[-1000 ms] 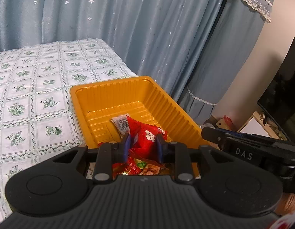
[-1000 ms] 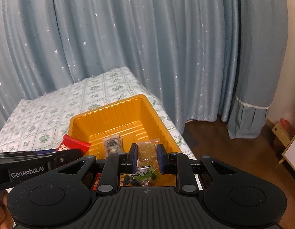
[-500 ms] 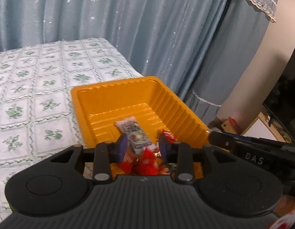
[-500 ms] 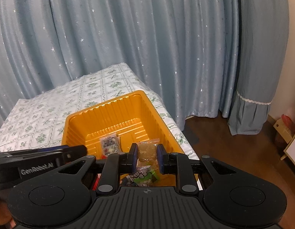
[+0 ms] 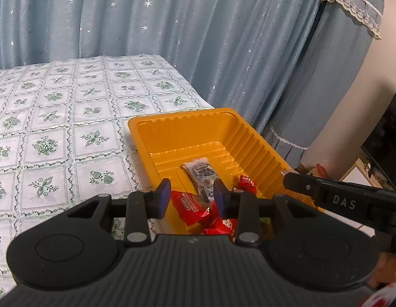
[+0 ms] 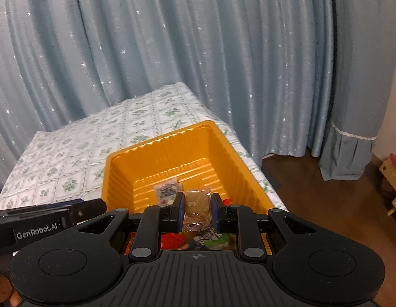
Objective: Organize snacks
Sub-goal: 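Open the left tool to drop the red packet while the right tool drops the brown candy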
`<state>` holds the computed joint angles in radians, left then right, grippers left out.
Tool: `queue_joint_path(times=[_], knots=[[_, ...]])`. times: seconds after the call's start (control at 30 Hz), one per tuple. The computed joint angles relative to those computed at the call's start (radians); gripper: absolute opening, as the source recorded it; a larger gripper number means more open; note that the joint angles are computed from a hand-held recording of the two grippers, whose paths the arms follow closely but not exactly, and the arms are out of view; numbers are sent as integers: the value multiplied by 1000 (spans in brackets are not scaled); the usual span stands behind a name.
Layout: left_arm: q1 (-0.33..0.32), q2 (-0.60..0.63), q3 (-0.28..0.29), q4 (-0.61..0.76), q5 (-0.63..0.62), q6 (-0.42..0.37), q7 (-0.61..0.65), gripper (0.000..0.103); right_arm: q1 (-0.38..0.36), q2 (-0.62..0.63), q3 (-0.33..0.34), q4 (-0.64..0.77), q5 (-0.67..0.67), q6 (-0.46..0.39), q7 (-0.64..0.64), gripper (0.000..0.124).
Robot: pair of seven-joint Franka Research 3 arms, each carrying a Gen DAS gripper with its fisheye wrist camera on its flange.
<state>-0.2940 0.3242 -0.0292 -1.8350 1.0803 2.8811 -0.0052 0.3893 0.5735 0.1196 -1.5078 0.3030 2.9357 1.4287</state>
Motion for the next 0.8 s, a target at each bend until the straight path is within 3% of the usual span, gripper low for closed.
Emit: queue_joint_path(times=[0.1,0.23,0.27,0.33,0.4,0.5,0.8], knots=[[-1,-5,4,-8,7,2,-10,32,3,22,3,35,1,-16,5,22],[0,-9,6,-14,20,1,-32,32,-51,55,73,86,75,-44,-29,26],[0,-10,7,-17,25,0,-38,33,-49,58,70,90,85,-40,-27,42],[1,-15,7,-22,35,-2,-52,36,-55,57,80,87,105,-15,-42,62],[4,-19,4,-27,41,0,-63,39,-68,51,96,77,124,3,-70,62],[7,-26,-3,-36,44,-1,-67,40,-50,34,66,59,122,6,-52,62],[11,-89,-39,-88,53,-57,-95,63,-35,-64,19,-56,103,8,14,62]])
